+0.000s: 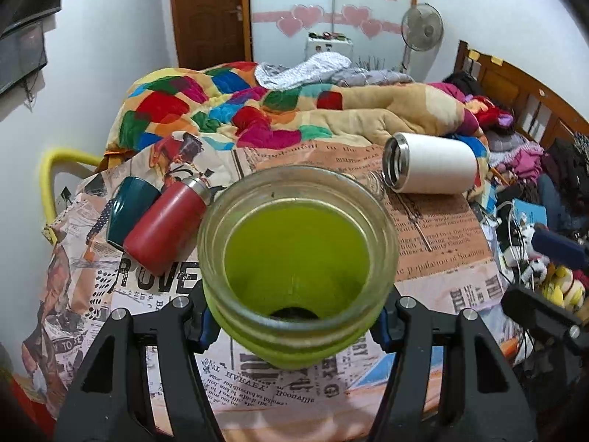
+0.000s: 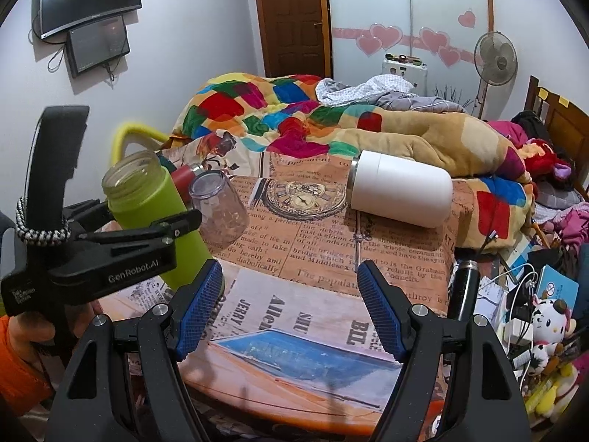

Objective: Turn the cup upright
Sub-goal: 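Lower the upright bottle onto the table and open the left gripper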

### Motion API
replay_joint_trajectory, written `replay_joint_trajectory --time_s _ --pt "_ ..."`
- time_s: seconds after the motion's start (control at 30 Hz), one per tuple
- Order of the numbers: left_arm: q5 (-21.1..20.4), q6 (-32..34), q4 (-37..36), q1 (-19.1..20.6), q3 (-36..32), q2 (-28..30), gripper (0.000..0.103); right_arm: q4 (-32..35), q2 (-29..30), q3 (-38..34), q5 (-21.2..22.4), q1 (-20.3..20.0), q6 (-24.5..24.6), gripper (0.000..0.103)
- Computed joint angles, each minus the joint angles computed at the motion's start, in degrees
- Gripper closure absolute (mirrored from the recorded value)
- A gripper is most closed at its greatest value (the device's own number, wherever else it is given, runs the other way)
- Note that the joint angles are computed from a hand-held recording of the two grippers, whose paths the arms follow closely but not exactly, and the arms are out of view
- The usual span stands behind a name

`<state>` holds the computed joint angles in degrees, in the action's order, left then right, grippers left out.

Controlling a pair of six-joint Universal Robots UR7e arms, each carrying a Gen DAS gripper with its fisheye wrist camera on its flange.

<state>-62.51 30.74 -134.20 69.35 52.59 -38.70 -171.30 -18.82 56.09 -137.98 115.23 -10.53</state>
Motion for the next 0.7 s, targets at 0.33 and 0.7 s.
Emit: replay_joint_trajectory --time_s 0.33,0.7 --pt "-5.53 0.97 -0.11 -1.69 5.46 -8.62 0.037 -8.85 -1.62 1.84 -1.4 3.68 -4.73 0.03" --pt "-15.64 5.69 -20.51 -4.92 23.35 -26.61 0.024 -30.25 0.63 -1.25 0.05 11.49 -20.51 0.03"
